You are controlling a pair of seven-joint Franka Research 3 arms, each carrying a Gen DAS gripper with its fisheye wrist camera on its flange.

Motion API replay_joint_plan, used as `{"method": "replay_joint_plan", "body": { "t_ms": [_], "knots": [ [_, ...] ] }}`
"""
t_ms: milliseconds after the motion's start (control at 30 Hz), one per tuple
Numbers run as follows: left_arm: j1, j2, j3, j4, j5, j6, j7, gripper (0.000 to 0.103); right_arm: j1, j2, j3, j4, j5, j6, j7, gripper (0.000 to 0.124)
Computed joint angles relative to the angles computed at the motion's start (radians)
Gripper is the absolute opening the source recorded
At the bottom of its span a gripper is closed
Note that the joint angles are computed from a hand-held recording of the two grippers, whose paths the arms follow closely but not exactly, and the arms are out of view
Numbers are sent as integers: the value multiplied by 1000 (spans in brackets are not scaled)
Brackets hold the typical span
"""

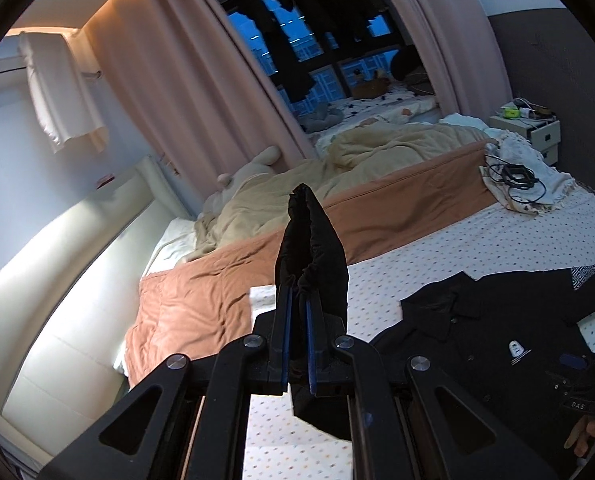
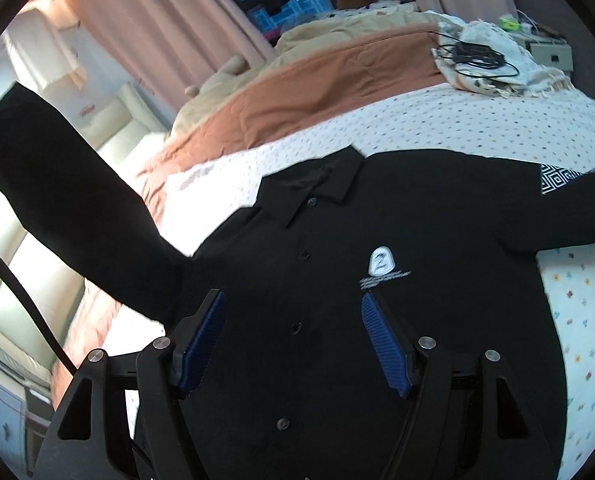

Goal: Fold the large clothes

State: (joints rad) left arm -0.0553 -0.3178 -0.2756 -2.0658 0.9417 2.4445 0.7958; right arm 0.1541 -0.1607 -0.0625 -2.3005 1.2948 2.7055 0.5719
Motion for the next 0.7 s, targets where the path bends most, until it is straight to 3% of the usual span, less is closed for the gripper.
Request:
{"method": "replay_joint_plan", "body": {
  "t_ms": [167,367,633,700],
  "knots": [
    [-57,170,-44,152,15,-51,-14,8,-61,57,-42,34,7,-53,27,69],
    [-170,376,-25,313,-8,-68,-3,8,-123,85,-43,70,-36,-46,97,69],
    [-269,589,31,432,-171,3,46,8,-185,113,-61,95,-52,-84,188,69],
    [-273,621,33,431,-251,52,72,8,-198,120,-65,100,-32,-94,194,69]
  ]
}}
